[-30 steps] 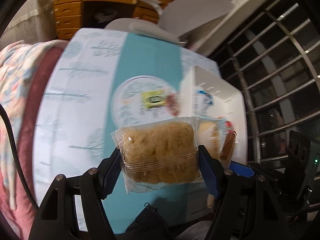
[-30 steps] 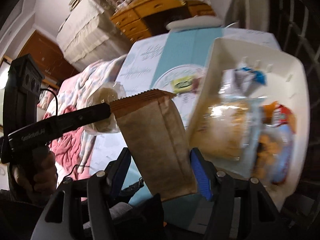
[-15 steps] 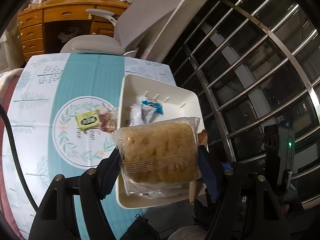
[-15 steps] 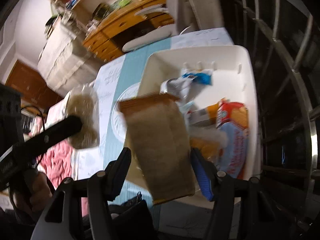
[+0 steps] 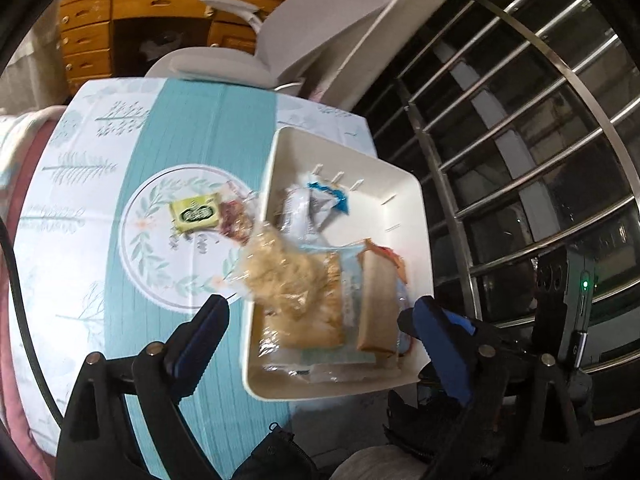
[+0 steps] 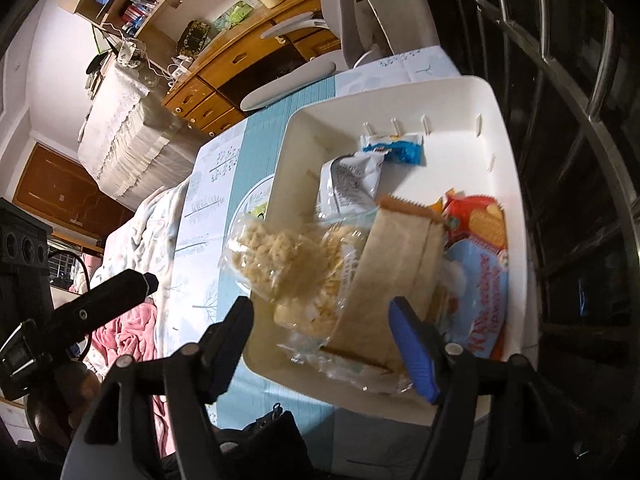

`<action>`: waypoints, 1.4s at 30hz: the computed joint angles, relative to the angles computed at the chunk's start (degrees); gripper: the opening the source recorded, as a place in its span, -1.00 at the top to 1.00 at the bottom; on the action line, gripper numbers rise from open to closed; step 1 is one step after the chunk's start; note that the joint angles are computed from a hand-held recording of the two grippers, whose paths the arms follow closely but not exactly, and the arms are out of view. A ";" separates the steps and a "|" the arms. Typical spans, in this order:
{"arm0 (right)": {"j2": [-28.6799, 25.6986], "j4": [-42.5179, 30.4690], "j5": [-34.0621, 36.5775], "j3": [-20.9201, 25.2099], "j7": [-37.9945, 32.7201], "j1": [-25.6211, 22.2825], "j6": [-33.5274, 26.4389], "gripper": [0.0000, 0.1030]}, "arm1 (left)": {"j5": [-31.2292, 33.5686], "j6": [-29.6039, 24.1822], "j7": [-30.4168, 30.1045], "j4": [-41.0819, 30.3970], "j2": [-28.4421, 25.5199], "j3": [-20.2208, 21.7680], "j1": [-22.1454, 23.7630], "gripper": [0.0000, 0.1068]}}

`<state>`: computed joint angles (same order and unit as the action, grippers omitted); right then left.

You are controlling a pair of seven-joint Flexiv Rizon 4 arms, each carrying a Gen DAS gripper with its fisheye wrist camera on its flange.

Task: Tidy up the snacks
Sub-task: 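Carry the rice-cracker bag and brown pack into the tray and open both grippers, then move both grippers back to the green pack and red wrapper on the plate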

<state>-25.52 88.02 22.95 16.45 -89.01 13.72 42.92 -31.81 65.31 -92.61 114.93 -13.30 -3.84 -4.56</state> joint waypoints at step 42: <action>-4.05 12.04 -29.81 -6.47 83.58 20.85 35.18 -0.43 | 6.42 -2.96 44.27 -2.57 -5.24 4.10 14.43 -0.74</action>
<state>-29.57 100.07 -6.85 9.98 -5.43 34.57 78.10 -25.39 62.34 -48.35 112.36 -18.54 0.26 9.87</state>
